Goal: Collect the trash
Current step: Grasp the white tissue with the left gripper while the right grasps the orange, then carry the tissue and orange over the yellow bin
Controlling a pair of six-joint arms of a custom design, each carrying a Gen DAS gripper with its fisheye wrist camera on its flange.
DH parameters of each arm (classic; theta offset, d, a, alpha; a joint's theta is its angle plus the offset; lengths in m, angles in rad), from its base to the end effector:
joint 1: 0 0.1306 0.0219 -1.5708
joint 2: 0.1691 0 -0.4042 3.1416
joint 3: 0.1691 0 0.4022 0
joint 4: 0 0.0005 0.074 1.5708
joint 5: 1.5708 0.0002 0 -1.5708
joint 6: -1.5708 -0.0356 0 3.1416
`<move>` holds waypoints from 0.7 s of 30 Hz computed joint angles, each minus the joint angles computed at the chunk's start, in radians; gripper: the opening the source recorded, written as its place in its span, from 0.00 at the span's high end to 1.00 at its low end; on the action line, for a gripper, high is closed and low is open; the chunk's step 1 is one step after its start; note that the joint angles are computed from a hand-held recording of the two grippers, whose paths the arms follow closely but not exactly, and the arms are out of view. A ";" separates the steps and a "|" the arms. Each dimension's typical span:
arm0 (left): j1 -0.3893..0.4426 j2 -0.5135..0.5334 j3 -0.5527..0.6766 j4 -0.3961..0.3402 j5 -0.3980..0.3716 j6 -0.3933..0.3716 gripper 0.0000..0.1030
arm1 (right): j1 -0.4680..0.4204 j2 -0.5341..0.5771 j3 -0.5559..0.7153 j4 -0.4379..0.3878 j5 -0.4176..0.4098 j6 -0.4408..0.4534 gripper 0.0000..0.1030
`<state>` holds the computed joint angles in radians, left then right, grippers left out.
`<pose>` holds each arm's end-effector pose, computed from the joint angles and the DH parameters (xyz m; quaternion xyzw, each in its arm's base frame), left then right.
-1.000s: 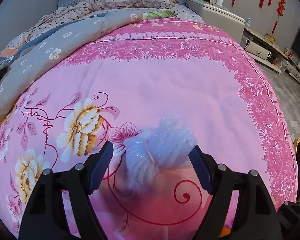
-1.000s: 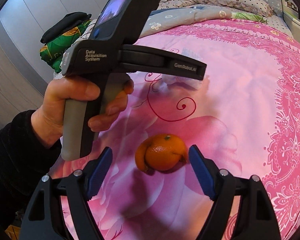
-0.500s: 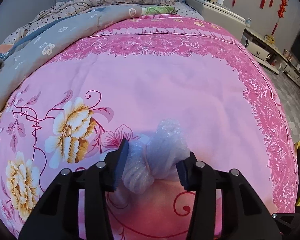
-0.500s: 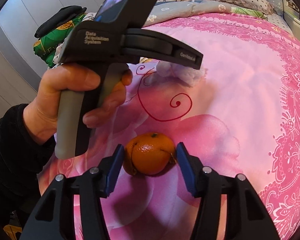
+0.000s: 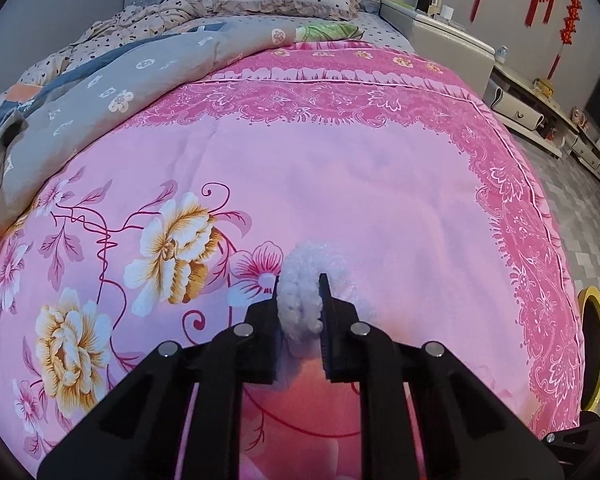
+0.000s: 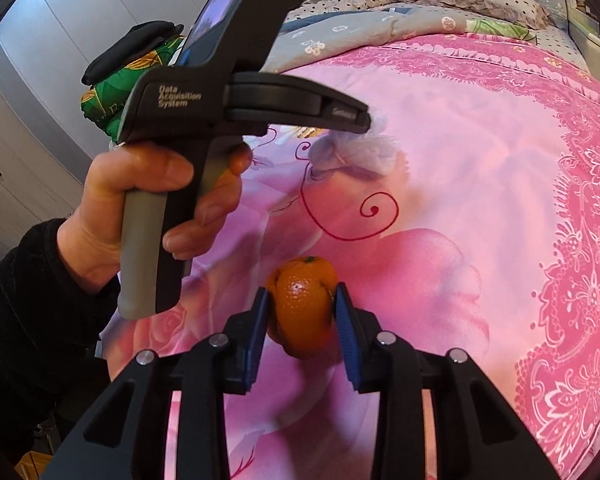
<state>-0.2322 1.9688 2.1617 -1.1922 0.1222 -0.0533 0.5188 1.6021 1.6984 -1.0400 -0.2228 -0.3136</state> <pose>0.6730 -0.1641 0.4566 0.1533 0.9455 -0.0835 0.2750 0.4882 0.2872 0.4772 -0.1309 0.9369 0.2206 0.2376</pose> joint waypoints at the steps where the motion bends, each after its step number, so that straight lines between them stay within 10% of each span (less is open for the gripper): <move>1: 0.001 -0.010 -0.010 0.002 -0.003 0.002 0.86 | 0.000 -0.011 -0.007 -0.003 0.000 -0.003 0.70; 21: -0.001 -0.304 -0.253 0.047 0.040 0.044 0.86 | -0.058 -0.301 -0.196 0.005 0.020 -0.102 0.70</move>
